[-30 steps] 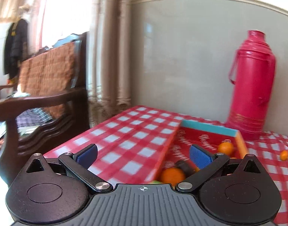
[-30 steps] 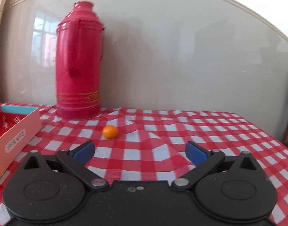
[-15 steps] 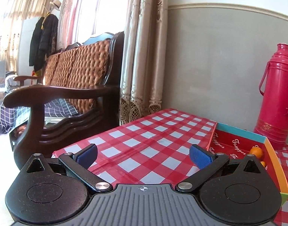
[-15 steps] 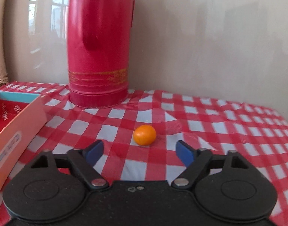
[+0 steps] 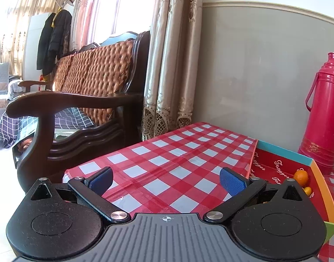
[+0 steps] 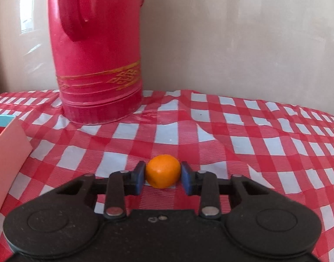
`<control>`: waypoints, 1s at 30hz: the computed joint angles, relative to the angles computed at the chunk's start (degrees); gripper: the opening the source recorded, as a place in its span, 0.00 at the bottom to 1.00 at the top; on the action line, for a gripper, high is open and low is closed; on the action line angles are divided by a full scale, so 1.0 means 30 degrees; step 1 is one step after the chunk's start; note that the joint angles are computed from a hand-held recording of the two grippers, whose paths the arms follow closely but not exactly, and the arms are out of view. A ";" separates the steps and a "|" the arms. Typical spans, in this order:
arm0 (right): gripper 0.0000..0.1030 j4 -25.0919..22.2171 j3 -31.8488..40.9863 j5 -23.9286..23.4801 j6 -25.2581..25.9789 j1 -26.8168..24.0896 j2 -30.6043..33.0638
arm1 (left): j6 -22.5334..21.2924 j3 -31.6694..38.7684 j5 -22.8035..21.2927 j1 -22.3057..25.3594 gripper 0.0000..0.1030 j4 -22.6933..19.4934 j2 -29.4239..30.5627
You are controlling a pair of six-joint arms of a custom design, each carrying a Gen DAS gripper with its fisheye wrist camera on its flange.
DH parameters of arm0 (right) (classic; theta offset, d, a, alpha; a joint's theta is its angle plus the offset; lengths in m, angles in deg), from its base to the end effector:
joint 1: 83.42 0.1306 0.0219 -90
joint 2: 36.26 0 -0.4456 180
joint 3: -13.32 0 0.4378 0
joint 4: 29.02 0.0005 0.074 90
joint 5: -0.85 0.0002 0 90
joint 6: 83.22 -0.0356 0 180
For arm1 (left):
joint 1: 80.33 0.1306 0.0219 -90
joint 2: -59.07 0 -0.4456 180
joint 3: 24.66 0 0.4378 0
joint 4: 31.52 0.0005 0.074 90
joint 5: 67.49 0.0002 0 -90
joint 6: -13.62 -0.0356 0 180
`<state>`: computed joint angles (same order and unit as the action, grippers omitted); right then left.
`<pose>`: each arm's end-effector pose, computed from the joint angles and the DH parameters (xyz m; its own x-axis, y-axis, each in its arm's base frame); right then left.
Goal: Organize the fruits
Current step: 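Carry the tangerine with the right gripper into the box and release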
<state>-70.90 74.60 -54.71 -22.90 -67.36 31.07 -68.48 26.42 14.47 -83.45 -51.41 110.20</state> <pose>0.3465 0.0783 0.4188 -0.5524 0.2659 -0.7900 0.4714 0.8813 -0.0330 0.2825 -0.0109 0.4397 -0.3267 -0.1185 -0.9377 -0.1235 0.9890 -0.0820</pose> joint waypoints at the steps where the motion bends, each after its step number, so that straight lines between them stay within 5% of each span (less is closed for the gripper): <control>1: 0.25 0.0125 -0.0045 0.0043 0.0137 0.0146 -0.0098 | 0.0010 0.0003 -0.0030 0.0006 1.00 -0.0012 -0.0004; 10: 0.25 0.1529 0.0256 -0.0094 0.1560 0.3103 -0.1202 | 0.0497 -0.0059 0.0196 0.0814 1.00 -0.0246 -0.0202; 18: 0.25 0.3247 0.1238 -0.1551 0.3534 0.5921 -0.0136 | 0.1394 -0.0049 0.1498 0.2815 1.00 -0.0888 -0.0282; 30: 0.32 0.2529 0.1879 -0.1832 0.3959 0.7190 0.1280 | 0.2378 0.0077 0.3204 0.4893 1.00 -0.1484 0.0161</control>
